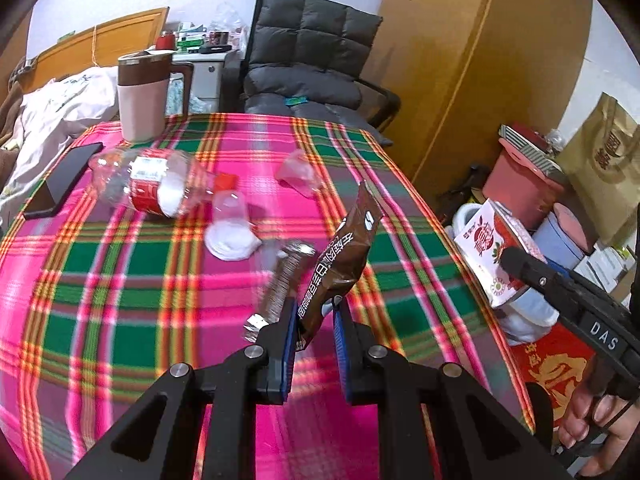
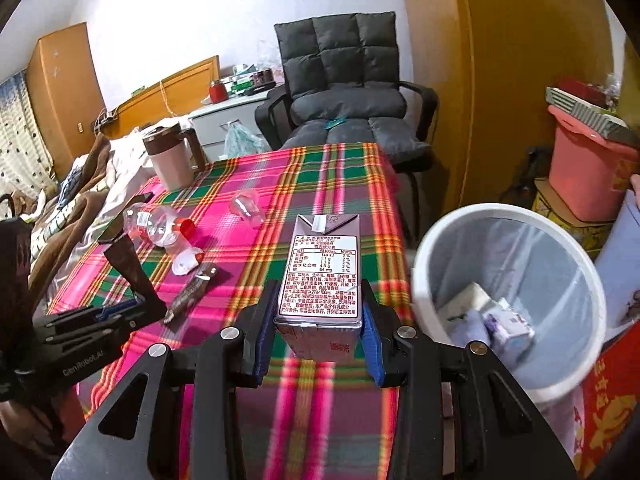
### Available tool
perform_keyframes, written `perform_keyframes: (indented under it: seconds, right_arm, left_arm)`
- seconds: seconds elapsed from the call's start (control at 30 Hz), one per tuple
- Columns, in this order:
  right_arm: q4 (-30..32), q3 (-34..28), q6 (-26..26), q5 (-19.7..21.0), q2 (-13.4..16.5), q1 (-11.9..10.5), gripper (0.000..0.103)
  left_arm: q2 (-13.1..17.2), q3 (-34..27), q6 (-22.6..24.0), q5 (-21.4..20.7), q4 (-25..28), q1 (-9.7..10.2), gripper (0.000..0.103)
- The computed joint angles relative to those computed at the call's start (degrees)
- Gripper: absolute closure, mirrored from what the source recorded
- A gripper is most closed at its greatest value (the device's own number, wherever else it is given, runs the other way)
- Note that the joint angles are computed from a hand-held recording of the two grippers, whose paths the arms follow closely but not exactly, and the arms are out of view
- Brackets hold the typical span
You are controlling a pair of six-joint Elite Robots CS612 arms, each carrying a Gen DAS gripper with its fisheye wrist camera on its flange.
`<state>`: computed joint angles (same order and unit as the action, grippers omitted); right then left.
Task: Collect trash
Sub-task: 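Carry the coffee sachet and drink carton in both grippers over the bin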
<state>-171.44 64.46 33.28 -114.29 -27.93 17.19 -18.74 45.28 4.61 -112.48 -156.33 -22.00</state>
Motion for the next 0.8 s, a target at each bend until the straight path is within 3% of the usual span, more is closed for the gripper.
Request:
perform_keyframes:
  seconds: [0.37,0.8]
  right_arm:
    - [-4.79,6.30,2.09,-1.87,-2.54,0.15,0.063]
    - [-8.64,11.17,3.60,-3.94,-4.46,-0.39,0.063]
  left_arm:
    - [-3.63,6.95,1.15,-1.29,-3.32,-1.54,0.085]
    - [-4.47,7.37,4.33,-3.06,-2.48,-3.96,0.085]
